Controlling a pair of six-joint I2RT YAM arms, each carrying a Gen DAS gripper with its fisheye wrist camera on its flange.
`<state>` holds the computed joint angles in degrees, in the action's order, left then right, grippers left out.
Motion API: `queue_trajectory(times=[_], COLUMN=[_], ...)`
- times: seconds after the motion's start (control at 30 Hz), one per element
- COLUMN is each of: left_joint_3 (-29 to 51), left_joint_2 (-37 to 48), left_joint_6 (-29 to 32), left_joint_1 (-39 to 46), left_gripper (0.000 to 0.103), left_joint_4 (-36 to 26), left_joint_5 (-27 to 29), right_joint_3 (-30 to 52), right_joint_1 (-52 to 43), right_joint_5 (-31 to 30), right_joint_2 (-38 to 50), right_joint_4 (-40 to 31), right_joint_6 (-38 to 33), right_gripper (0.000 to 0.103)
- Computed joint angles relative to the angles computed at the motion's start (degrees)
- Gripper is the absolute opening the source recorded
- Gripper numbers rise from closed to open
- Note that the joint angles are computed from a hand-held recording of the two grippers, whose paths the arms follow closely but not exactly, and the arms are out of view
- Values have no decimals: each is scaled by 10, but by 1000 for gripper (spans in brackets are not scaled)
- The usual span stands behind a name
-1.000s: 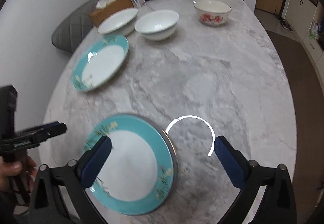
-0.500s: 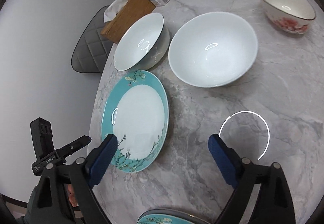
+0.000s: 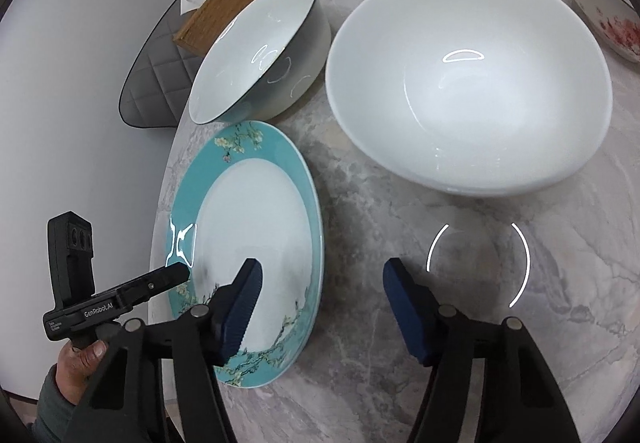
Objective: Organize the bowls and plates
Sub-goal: 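Reach to the second teal floral plate and grasp its rim, then carry the second teal plate onto the plate stack and open the grippers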
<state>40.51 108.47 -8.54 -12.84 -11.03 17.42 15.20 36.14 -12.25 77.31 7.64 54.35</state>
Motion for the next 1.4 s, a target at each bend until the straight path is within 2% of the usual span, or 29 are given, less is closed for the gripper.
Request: queue_trajectory(times=[0.03, 0.07, 0.1, 0.13, 0.2, 0.3, 0.73, 0.9, 1.0, 1.17, 1.27, 1.33, 1.4], left_joint_3=[3, 7, 12, 12, 16, 20, -53, -87, -123, -163, -177, -181, -185], left_joint_2=[-2, 0, 6, 5, 9, 13, -89, -152, -230, -355, -434, -488, -529], left_joint_6=[3, 2, 0, -5, -9, -13, -28, -28, -37, -69, -100, -125, -158], left_joint_1=[-5, -6, -6, -10, -14, -17, -40, -53, -71, -106, -145, -186, -237], left_gripper=[50, 31, 24, 22, 21, 16, 15, 15, 15, 15, 15, 15, 15], left_joint_4=[-4, -8, -10, -7, -4, -4, 1, -7, -32, -89, -133, -166, -189], left_joint_5=[-9, -6, -1, -8, -10, -17, -33, -38, -41, -34, -40, -54, -70], right_joint_3=[9, 20, 31, 38, 38, 36, 36, 16, 14, 39, 57, 75, 95], right_joint_1=[0, 5, 5, 4, 8, 7, 60, 97, 133, 214, 294, 374, 480], right_joint_5=[0, 1, -4, -13, -22, -20, 41, 66, 101, 173, 236, 292, 356], right_joint_2=[6, 18, 35, 48, 66, 63, -44, -127, -202, -291, -353, -384, -396], right_joint_4=[-9, -16, -17, -18, -5, -3, -116, -165, -230, -337, -427, -495, -562], right_joint_6=[-9, -16, -22, -28, -25, -20, 2, 23, 47, 106, 166, 231, 333], right_gripper=[56, 50, 37, 20, 11, 10, 11, 11, 11, 11, 11, 11, 11])
